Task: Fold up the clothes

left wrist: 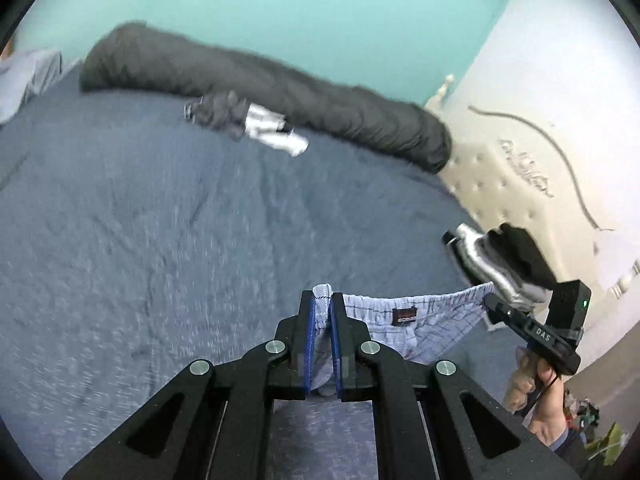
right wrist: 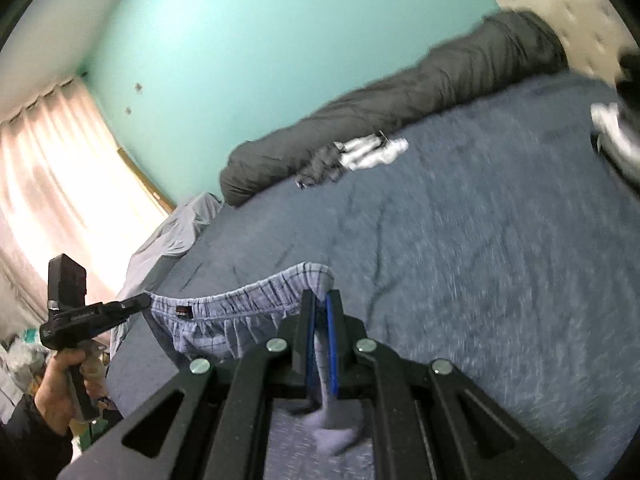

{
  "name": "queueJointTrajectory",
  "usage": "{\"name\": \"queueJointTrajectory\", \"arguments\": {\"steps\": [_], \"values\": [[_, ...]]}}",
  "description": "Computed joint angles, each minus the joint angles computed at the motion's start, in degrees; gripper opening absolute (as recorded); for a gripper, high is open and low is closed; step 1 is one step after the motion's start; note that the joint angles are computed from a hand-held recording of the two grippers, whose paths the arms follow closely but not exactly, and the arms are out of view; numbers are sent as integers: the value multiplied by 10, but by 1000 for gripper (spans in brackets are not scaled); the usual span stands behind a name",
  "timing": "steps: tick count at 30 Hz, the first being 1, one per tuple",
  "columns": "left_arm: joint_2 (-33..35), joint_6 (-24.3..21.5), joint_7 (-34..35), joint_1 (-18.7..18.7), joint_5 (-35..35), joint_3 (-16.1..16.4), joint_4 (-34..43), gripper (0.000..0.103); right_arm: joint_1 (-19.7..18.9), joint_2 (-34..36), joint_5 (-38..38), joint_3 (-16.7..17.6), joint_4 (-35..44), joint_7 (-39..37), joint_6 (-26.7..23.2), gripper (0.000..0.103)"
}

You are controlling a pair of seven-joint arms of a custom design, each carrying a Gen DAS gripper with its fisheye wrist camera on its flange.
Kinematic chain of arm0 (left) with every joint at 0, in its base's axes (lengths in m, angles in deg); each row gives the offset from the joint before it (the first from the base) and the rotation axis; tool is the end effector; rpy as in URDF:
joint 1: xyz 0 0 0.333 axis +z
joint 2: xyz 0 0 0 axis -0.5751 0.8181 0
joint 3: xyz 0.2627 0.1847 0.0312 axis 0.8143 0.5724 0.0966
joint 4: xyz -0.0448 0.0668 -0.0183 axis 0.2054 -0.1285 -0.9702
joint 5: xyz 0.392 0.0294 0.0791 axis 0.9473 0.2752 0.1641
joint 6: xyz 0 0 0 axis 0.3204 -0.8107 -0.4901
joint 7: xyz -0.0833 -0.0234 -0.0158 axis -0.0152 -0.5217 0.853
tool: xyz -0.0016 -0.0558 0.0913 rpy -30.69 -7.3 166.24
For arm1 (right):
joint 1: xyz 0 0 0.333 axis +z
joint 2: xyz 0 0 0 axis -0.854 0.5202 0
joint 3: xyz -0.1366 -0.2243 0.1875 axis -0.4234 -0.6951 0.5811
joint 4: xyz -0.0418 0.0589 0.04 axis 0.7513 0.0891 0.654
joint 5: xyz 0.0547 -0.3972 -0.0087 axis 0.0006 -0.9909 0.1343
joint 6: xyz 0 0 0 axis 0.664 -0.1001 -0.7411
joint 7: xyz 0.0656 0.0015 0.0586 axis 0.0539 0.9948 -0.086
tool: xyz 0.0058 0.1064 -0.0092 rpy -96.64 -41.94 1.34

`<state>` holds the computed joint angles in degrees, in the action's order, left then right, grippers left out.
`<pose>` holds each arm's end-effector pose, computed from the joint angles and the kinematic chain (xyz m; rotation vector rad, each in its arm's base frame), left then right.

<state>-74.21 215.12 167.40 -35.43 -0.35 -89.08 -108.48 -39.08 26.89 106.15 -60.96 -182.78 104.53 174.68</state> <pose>0.6485 -0.1558 0.6110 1.3047 -2.4318 1.4145 0.4458 0.0614 0.5891 -1.1851 1.6863 -0.4382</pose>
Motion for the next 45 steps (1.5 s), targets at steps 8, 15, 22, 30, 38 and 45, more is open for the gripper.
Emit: {"name": "queueJointTrajectory", "arguments": {"steps": [8, 15, 22, 30, 38, 45], "values": [[-57, -37, 25, 13, -59, 23, 6, 7, -65, -48, -61, 62, 77, 3, -103, 5], [-46, -44, 6, 5, -25, 32, 4, 7, -68, -48, -69, 64, 92, -2, -157, 5], [79, -15, -73, -14, 62, 4, 64, 7, -82, 53, -58, 49, 109, -8, -185, 5], [255, -8, -164, -35, 170, -33, 222, 7, -115, 202, -42, 44, 173, -31, -193, 5], [413, -59, -244, -65, 262, -49, 428, 8, -146, 301, -47, 52, 251, -44, -212, 5], [446, -62, -261, -63, 281, -63, 449, 35, -150, 335, -103, 48, 265, 24, -235, 20]]}}
